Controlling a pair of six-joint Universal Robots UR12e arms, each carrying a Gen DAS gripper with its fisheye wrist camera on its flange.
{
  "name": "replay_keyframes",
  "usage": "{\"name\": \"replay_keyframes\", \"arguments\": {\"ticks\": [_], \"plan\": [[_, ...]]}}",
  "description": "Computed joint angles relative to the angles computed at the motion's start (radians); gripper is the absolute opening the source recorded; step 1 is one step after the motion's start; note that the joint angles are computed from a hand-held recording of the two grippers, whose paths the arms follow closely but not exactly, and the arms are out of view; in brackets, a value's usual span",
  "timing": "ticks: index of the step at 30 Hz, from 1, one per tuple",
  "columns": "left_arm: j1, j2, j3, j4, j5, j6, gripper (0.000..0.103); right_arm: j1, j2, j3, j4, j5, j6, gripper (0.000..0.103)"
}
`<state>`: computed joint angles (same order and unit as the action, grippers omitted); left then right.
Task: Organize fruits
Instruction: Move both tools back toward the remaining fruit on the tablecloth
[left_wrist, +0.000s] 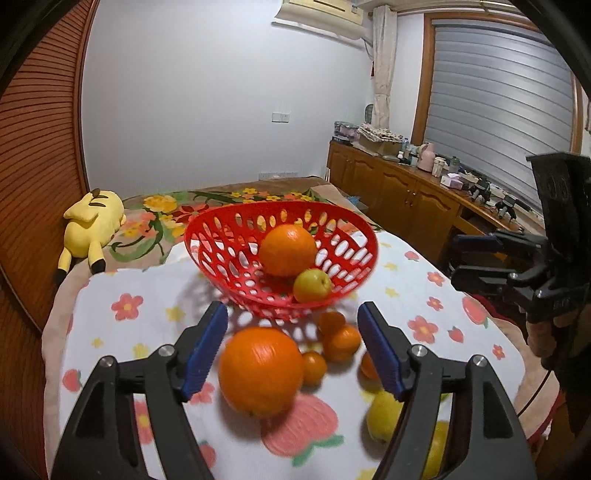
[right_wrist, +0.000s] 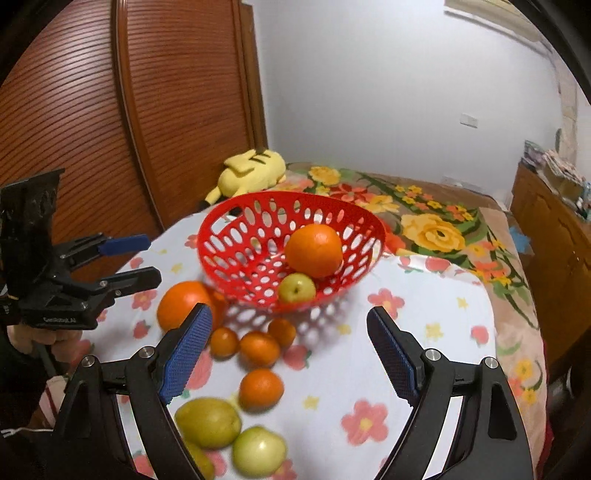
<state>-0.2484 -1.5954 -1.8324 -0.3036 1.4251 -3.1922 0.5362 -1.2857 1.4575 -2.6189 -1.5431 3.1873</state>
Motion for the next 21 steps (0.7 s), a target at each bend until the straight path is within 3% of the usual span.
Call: {"name": "replay_keyframes", "arguments": {"ticks": [11,21], "plan": [[-0.037,0.036,-0.062,-0.016,0.003,-0.062,0.074,0.025,-0.091,0.171,-0.100,-0.044,0.064,0.087],[-0.078,0.057,-0.102,-0.034,0.013,-0.109,0.074,0.030,-0.117,0.243,-0.144,-0.056,0.111,0.085]]}}
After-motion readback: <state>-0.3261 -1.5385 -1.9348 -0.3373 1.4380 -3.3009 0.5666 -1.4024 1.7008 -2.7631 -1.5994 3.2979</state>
